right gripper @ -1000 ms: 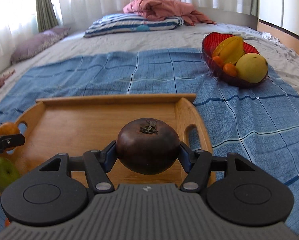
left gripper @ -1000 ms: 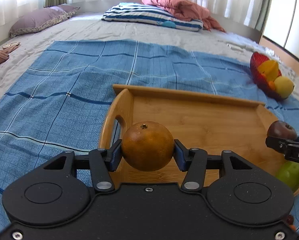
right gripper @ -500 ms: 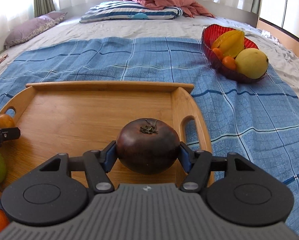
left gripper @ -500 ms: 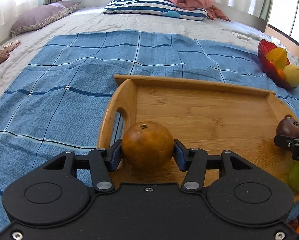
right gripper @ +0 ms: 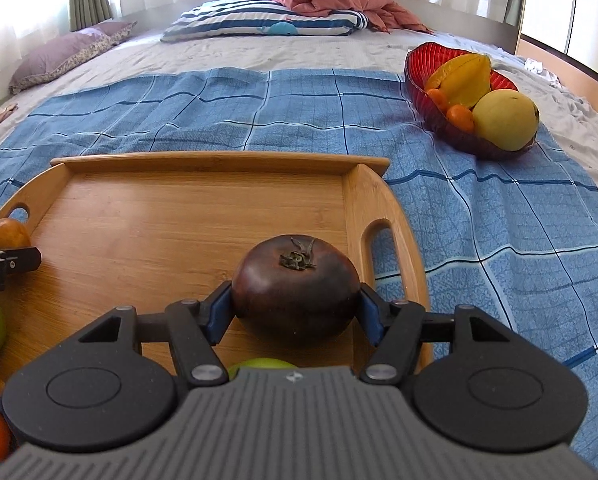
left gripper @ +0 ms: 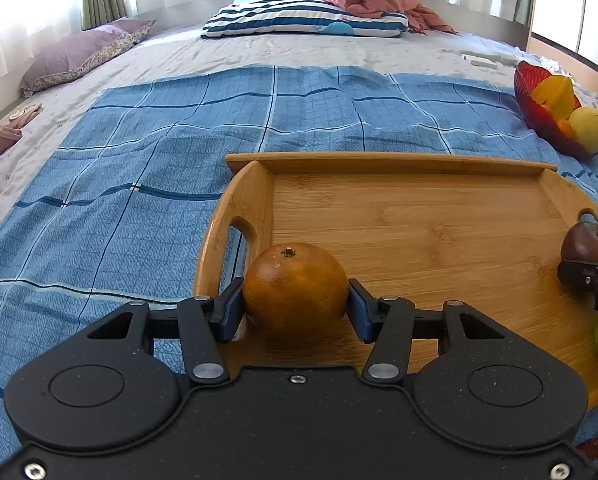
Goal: Organize fruits
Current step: 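Lower both fruits onto the tray and open both tools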
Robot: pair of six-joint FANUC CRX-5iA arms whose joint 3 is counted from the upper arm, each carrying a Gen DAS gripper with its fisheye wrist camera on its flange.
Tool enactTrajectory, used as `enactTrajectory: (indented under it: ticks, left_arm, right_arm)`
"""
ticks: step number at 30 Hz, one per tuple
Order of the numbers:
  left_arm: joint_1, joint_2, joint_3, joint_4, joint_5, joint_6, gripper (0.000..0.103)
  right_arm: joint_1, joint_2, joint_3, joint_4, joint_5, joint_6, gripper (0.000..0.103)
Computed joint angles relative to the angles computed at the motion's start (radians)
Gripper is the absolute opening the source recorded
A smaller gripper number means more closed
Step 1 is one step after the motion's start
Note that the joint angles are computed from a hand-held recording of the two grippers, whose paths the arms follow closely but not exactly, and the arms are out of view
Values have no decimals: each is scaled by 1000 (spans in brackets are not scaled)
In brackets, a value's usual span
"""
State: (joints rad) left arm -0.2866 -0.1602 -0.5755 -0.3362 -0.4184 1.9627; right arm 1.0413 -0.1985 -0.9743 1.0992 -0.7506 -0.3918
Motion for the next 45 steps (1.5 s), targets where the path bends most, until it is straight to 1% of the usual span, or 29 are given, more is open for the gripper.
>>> enactTrajectory:
  ticks: [3,5,10,12,13,14,16,18,19,20,22,23,25,27,29,30,34,36,41,44,45]
  left_arm:
    - [-8,2,7,-22,-8,22,51]
    - [-15,1,9,-40,-10,46,51]
    - [4,-10,-10,2,12,14,53]
    - [15,-18,-24,34,28,-15,58]
    - [17,-23,-27,36,32,-14,66]
    - [24,-30,-39,58,46,-36,70]
    - [41,-49,-67,122,73,-103,75]
    - [48,-68,-88,157,94,-149,79]
    - [47,-76,-95,160,100,-154,82]
    - [39,-84,-91,131,95,-129,87]
    - [2,-95,-63,1,65,-4,90]
    - [-17,-102,-54,-49,53,39,91]
    - [-44,-121,-49,-113,33,91,92]
    - [-50,-155,-68,-121,37,90,94]
    - [-37,-198,-105,-84,61,51,96]
    - [-22,-223,-131,-41,80,8,96]
    - [42,-324,-257,211,157,-240,97]
    - [54,-369,-308,297,181,-324,97]
    - [50,-473,-388,369,194,-385,100]
    - [49,-530,-444,444,209,-454,100]
    - [46,-546,-457,446,212,-452,101]
  right_arm:
    - [1,-4,-2,-3,5,6,71]
    - [-1,-5,-5,3,8,3,77]
    - [-2,-9,-10,21,11,-17,79]
    - [0,-15,-13,29,10,-25,82]
    - [0,-19,-16,36,8,-29,85]
    - [2,-22,-19,46,3,-35,87]
    - [7,-28,-24,66,-8,-42,89]
    - [15,-38,-29,79,-20,-51,90]
    - [19,-45,-33,85,-25,-57,91]
    - [24,-52,-38,93,-30,-66,92]
    - [34,-65,-49,111,-45,-87,93]
    - [45,-72,-54,117,-59,-96,94]
    - [61,-89,-69,137,-82,-114,95]
    - [90,-109,-85,152,-115,-135,96]
    - [119,-130,-102,172,-147,-157,99]
    - [135,-140,-111,183,-164,-169,100]
    - [215,-166,-141,212,-247,-210,102]
    - [255,-176,-152,219,-285,-230,103]
    - [369,-179,-172,227,-397,-275,103]
    - [437,-174,-181,218,-448,-300,103]
    - [455,-171,-185,216,-461,-312,103]
